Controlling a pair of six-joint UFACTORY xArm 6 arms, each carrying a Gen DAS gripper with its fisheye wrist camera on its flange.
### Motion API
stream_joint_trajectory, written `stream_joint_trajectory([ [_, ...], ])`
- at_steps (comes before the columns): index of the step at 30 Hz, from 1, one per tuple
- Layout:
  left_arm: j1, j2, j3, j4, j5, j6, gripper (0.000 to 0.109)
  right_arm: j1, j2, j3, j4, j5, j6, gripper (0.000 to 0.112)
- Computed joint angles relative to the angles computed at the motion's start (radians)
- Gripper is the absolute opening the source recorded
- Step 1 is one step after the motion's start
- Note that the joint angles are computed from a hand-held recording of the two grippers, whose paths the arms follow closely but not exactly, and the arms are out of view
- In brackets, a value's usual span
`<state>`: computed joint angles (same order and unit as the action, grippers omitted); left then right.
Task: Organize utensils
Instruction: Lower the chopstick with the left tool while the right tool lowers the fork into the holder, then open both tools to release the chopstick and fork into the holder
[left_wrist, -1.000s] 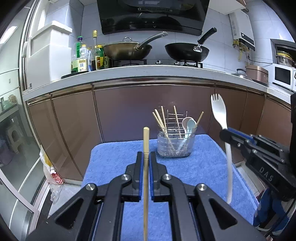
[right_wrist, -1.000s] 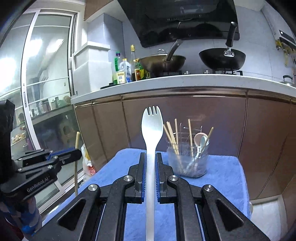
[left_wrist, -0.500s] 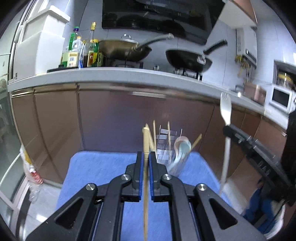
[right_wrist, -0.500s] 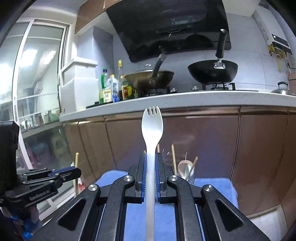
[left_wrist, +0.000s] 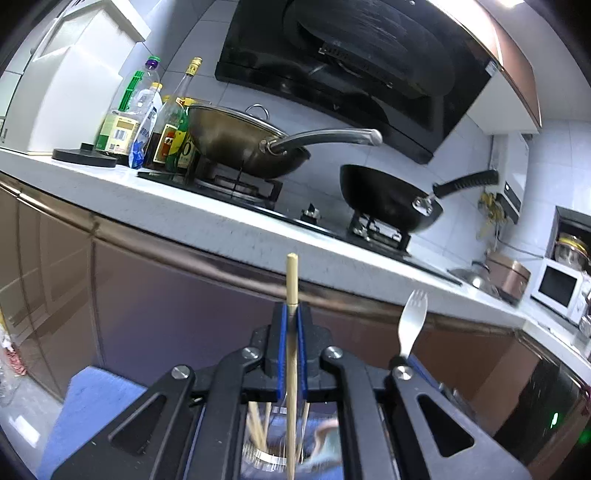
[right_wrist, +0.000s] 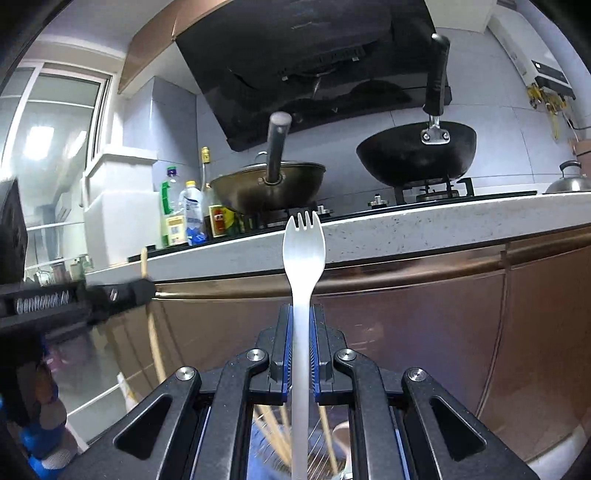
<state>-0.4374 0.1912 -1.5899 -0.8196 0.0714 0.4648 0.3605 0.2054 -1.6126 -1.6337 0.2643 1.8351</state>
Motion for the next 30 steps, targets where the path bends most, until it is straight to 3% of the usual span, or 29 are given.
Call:
stream_joint_trajectory([
  [4,-0.007,0.120,-0.104,0.004,-0.019,-0.020,0.005,-0.001,0.077,-0.058,-0.037,0.025,0.008,0.009],
  [11,-0.025,0.222,-0.138,0.023,-0.088,-0.028,0.005,-0.007,0.154,-0.090,-0.084,0.052,0.024,0.009],
  [14,-0.041,0.244,-0.136,-0.046,-0.121,0.057,0.005,-0.007,0.156,-0.068,-0.113,0.072,0.062,0.009],
  [16,-0.058,0.254,-0.142,-0.174,-0.151,0.195,0.005,-0.006,0.146,-0.039,-0.126,0.084,0.081,0.009],
  [20,-0.063,0.256,-0.146,-0.329,-0.132,0.349,0.007,0.001,0.110,0.026,-0.151,0.105,0.084,0.009],
  [24,-0.057,0.228,-0.107,-0.361,-0.110,0.369,0.007,0.009,0.059,0.101,-0.150,0.116,0.083,0.017],
  [28,-0.056,0.190,-0.047,-0.271,-0.113,0.298,0.021,0.016,0.023,0.142,-0.118,0.114,0.065,0.026],
  [30,-0.058,0.171,-0.019,-0.225,-0.128,0.266,0.023,0.024,0.010,0.153,-0.108,0.121,0.054,0.029],
])
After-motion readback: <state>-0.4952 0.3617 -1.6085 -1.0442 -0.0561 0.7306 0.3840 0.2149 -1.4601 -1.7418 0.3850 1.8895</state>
